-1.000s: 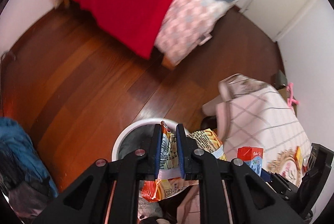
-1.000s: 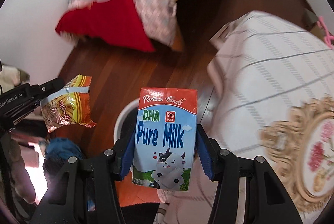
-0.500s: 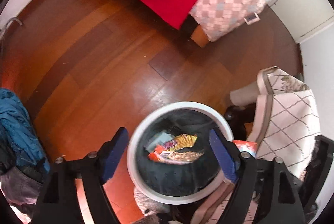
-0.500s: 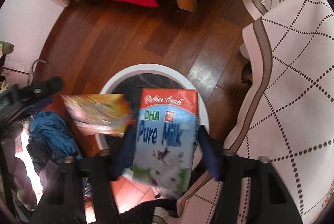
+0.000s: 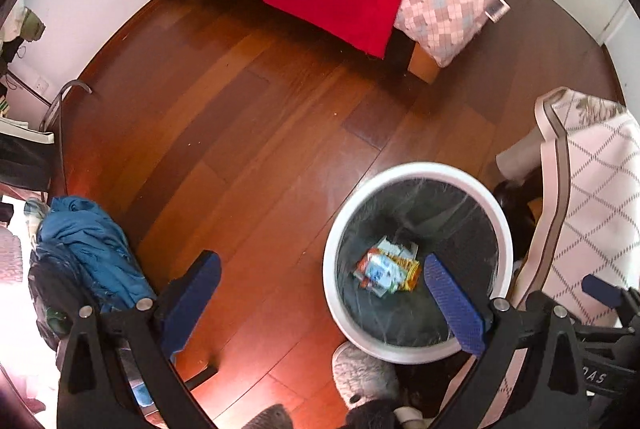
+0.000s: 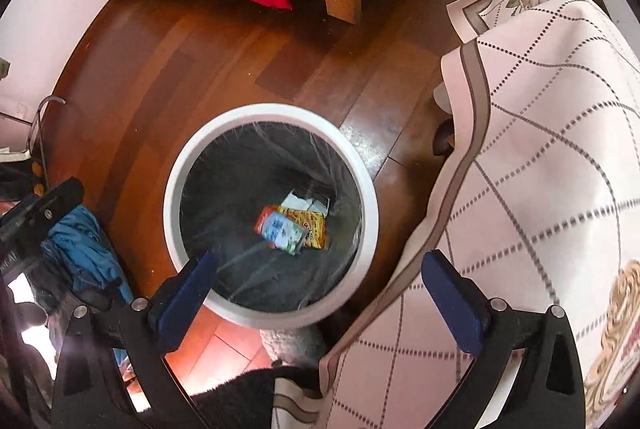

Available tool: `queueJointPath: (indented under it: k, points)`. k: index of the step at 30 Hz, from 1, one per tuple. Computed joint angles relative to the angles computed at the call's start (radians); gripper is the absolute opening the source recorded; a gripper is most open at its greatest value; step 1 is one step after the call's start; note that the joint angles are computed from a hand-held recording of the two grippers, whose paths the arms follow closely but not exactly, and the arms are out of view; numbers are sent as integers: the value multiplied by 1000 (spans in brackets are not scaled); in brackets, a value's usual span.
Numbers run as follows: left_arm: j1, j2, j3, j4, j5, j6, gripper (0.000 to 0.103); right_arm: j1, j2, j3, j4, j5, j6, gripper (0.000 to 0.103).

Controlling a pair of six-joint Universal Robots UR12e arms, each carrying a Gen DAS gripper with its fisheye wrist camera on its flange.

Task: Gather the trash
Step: 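Move both tools back over the table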

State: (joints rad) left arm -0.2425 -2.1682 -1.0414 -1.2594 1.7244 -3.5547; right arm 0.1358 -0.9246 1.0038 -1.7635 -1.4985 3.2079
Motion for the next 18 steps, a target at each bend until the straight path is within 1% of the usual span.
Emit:
queueJointPath:
  k: [3,10,18]
  points:
    - [-5,15,-13,7,-3,0,103,0,-19,19,-4,2,12,103]
    - [-20,58,-35,50,17,17,103,1,-80,67,-38,2,18,103]
    - [-45,120,-66,112,52,45,103,-4,-166,124,-124,20,36,103]
